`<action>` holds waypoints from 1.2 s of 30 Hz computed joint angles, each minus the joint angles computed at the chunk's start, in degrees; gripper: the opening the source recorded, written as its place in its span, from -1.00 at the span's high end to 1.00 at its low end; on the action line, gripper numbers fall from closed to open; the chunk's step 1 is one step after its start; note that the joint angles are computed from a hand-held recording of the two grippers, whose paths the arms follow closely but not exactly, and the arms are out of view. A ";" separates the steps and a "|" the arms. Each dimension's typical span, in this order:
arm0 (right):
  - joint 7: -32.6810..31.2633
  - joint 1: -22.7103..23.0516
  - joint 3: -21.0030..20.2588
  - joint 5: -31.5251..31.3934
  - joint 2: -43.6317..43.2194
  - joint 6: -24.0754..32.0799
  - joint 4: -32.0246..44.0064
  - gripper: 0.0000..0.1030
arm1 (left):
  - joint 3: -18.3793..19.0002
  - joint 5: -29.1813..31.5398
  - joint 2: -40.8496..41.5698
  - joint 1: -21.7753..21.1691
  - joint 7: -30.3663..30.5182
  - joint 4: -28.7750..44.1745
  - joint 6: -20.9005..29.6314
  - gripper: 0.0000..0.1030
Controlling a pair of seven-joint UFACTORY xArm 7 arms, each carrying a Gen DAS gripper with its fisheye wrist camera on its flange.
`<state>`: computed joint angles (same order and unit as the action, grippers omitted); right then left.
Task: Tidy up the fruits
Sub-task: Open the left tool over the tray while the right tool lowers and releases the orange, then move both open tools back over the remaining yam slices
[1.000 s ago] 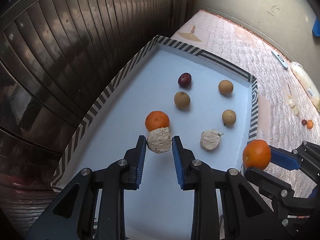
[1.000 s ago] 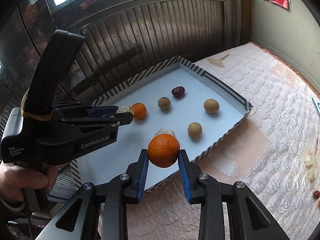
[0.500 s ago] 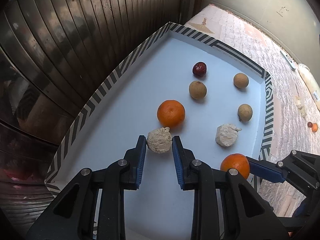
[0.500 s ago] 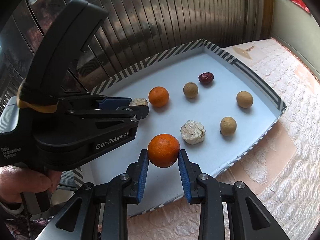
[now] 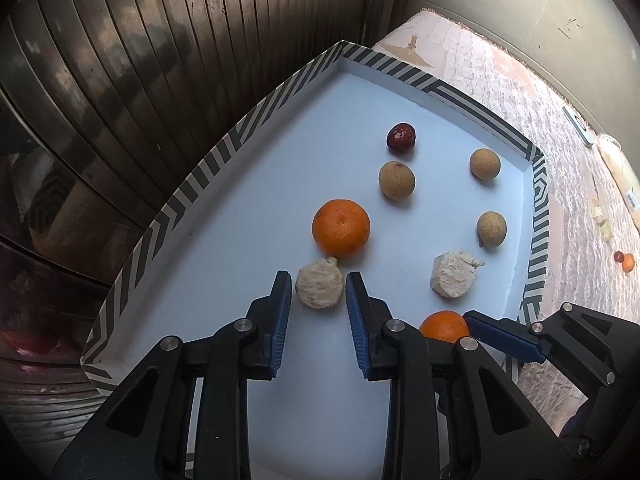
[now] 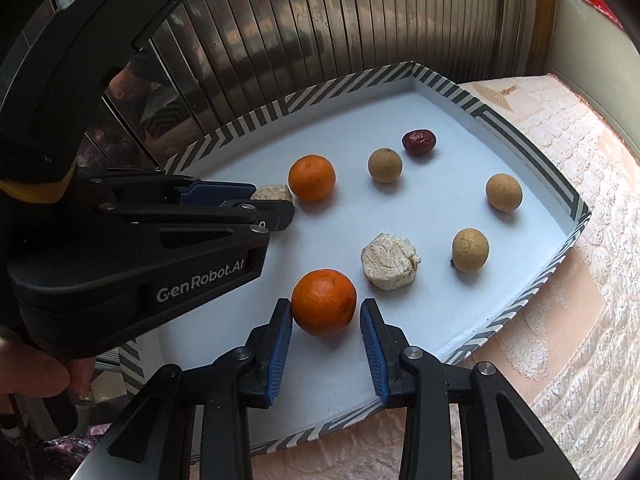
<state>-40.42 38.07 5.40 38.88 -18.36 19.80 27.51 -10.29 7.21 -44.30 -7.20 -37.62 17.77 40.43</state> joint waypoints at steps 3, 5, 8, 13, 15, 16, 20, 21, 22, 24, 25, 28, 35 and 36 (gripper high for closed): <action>-1.04 0.54 -1.10 1.93 -1.26 0.65 -0.31 0.32 | -0.41 0.36 -0.25 0.31 -0.49 0.71 0.59 0.25; -2.01 0.55 -2.16 3.31 -2.54 1.17 -0.55 0.31 | -1.42 1.26 -0.73 0.91 -1.61 1.22 0.65 -0.09; -2.78 -0.06 -3.18 4.52 -4.58 1.20 -1.06 0.29 | -3.02 2.99 -0.92 1.50 -3.14 2.60 0.71 -0.15; -2.80 -1.82 -5.35 4.59 -8.63 1.48 -2.66 0.29 | -4.31 4.50 2.11 0.80 -4.35 6.07 -0.02 -0.15; -2.30 -2.49 -5.99 4.25 -9.43 1.14 -2.96 0.29 | -4.87 4.93 4.04 0.30 -4.86 7.60 -0.71 -0.15; -2.09 -2.84 -6.41 4.04 -9.84 1.10 -3.14 0.29 | -5.08 5.12 5.02 -0.04 -5.00 8.35 -1.13 -0.15; -1.17 -5.22 -8.29 2.28 -12.31 1.72 -4.60 0.28 | -6.54 6.31 10.04 -1.38 -6.09 12.14 -2.35 -0.15; -0.80 -5.71 -8.71 1.94 -12.65 1.76 -4.84 0.28 | -6.68 6.55 11.18 -1.84 -6.23 12.92 -2.74 -0.15; -0.42 -6.38 -9.19 1.47 -13.27 2.02 -5.18 0.28 | -7.12 6.98 12.67 -2.15 -6.63 13.94 -3.12 -0.15; 0.16 -7.68 -10.14 0.54 -14.09 2.28 -5.78 0.28 | -7.68 7.81 15.21 -3.01 -7.21 15.86 -3.51 -0.15; 0.62 -8.18 -10.38 0.21 -14.19 2.11 -5.90 0.28 | -7.91 8.28 16.63 -3.42 -7.49 16.88 -3.89 -0.15; 1.43 -10.30 -11.78 -1.22 -15.30 2.32 -6.66 0.28 | -8.49 9.88 21.01 -4.73 -8.53 19.96 -4.67 -0.15; 3.14 -16.39 -15.07 -5.18 -18.09 3.10 -8.25 0.28 | -8.52 13.12 29.43 -8.93 -10.63 26.28 -5.28 -0.15; 3.19 -17.21 -15.65 -5.69 -18.25 3.37 -8.31 0.28 | -8.53 13.67 30.69 -9.56 -11.05 27.34 -5.21 -0.15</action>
<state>-37.23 20.87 -10.25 33.19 -36.61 23.18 19.20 -18.82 20.88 -13.60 -16.77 -48.66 45.11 35.22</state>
